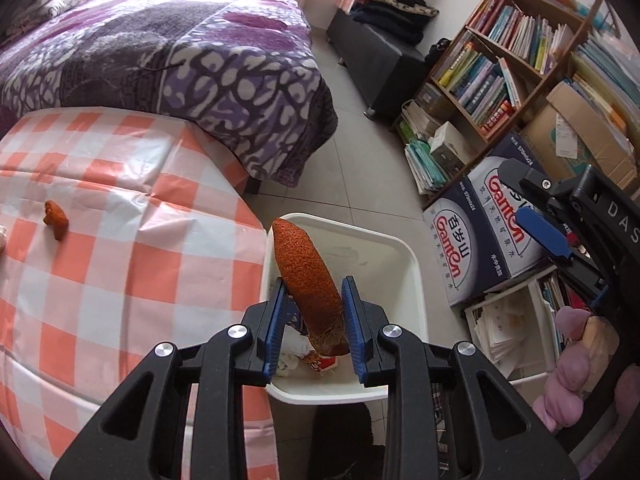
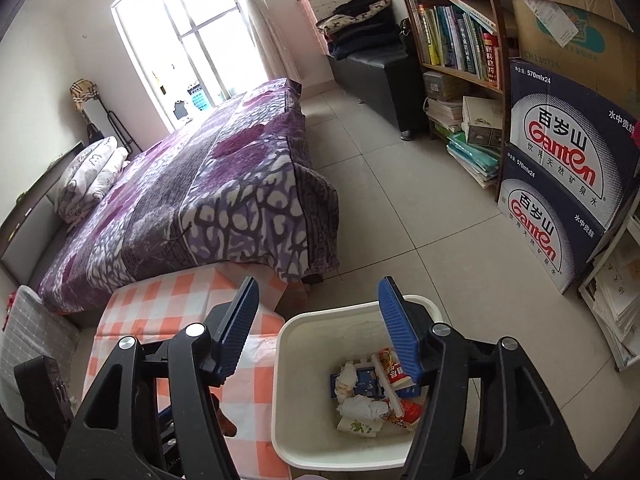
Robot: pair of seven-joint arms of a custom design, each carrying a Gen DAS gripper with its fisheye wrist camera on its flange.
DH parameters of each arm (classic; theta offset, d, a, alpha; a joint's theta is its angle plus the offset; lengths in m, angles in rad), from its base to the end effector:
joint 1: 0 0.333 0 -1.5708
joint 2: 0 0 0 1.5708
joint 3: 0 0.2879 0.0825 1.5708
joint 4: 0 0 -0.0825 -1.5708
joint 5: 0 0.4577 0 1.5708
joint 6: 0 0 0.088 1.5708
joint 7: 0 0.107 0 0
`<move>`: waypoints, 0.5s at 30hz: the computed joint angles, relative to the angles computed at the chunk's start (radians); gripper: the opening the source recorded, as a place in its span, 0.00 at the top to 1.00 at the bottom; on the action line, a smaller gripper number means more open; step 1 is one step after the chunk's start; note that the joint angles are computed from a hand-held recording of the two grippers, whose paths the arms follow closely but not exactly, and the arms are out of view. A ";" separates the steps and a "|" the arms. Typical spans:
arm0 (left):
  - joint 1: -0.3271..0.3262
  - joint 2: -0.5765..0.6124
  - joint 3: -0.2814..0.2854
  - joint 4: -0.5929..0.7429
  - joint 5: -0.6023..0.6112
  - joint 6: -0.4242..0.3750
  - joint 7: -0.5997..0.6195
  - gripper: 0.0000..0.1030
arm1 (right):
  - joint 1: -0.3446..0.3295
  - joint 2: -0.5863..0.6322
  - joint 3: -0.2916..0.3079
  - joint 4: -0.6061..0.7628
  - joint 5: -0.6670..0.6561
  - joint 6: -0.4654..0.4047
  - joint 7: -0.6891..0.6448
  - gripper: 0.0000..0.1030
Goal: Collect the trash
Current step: 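Carry the orange item and pink strip over the bin and release both, then grasp the white crumpled tissue with the left gripper while the right gripper grasps the orange-brown scrap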
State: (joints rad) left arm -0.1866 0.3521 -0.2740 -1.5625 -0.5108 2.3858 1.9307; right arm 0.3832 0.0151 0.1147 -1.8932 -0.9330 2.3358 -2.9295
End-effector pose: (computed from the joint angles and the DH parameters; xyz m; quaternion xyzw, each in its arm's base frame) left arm 0.6903 -0.3214 0.4531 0.4841 -0.8060 0.3387 0.0363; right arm 0.5973 0.3095 0.4913 -0.3573 0.8307 -0.2926 0.3108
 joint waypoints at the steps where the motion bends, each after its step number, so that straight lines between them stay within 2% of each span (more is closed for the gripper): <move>1: 0.003 0.006 -0.006 0.009 -0.010 -0.017 0.010 0.73 | -0.001 -0.002 -0.001 -0.003 0.001 0.002 0.001 0.41; 4: 0.009 0.022 -0.022 0.030 -0.042 -0.065 0.054 0.72 | -0.001 -0.006 -0.001 -0.007 0.006 -0.002 0.001 0.37; 5: 0.008 0.025 -0.024 0.034 -0.048 -0.073 0.063 0.68 | -0.002 -0.008 0.000 -0.008 0.007 -0.005 0.002 0.36; 6: 0.007 0.028 -0.024 0.037 -0.052 -0.079 0.066 0.56 | -0.002 -0.008 0.000 -0.008 0.008 -0.011 0.004 0.34; 8: 0.009 0.030 -0.026 0.038 -0.073 -0.082 0.066 0.42 | -0.004 -0.010 0.000 -0.011 0.011 -0.015 0.009 0.31; 12: 0.010 0.029 -0.016 0.034 -0.082 -0.077 0.047 0.36 | -0.004 -0.001 0.002 -0.004 0.018 -0.026 0.022 0.21; 15: 0.008 0.026 -0.002 0.028 -0.059 -0.062 0.020 0.35 | 0.003 0.023 0.002 0.022 0.025 -0.044 0.027 0.09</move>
